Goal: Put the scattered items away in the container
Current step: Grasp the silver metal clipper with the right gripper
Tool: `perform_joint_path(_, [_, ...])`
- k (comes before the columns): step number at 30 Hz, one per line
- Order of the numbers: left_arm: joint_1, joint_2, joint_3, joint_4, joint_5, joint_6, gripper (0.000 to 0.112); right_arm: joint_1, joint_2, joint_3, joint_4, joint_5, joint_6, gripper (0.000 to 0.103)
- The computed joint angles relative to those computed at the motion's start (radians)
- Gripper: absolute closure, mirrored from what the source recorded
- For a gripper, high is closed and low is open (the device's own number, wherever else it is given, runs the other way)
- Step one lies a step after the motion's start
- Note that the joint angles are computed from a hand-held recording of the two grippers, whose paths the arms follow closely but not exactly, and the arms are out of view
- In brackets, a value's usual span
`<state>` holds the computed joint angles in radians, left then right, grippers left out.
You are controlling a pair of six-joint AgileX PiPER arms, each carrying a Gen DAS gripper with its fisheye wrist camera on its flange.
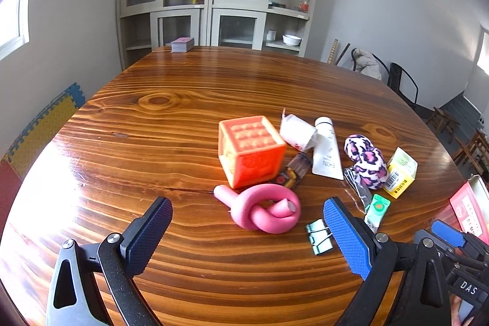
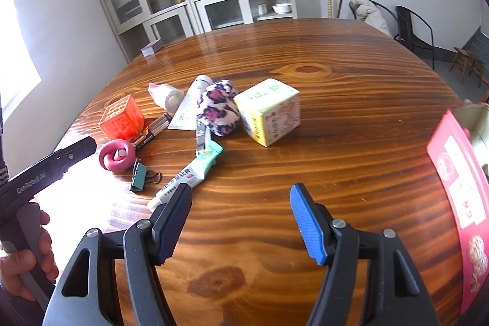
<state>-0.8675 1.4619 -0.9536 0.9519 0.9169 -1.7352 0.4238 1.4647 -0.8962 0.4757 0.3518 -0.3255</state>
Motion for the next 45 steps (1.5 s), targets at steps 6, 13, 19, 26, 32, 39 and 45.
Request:
perform_joint_path(6, [0.010,-0.047,0.041,0.004,-0.008,-0.003,0.011,0.032,0.110,-0.128,-0.007,0.049,-0.002,0.038])
perform_joint_path(13, [0.019,-0.090,0.069,-0.001,-0.021,0.002,0.011,0.090,0.260,-0.308,-0.117,0.116,0.068,0.052])
perform_joint_path(19, [0.024,-0.118,0.083,-0.003,-0.040,-0.020,0.011,0.108,0.354,-0.410,-0.188,0.155,0.122,0.056])
perform_joint_path(26, [0.000,-0.107,0.069,0.004,-0.029,-0.009,0.011,0.113,0.422,-0.509,-0.254,0.181,0.169,0.056])
perform_joint_path(32, [0.014,-0.097,0.067,-0.006,-0.032,-0.004,0.011,0.145,0.418,-0.494,-0.404,0.146,0.272,0.085])
perform_joint_path(39, [0.024,-0.071,0.065,0.014,-0.031,-0.024,0.011,0.079,0.331,-0.381,-0.169,0.114,0.091,0.085])
perform_joint_path(45, [0.053,-0.024,0.022,0.032,-0.048,-0.011,0.011,0.017,0.189,-0.247,0.086,0.071,-0.125,0.085])
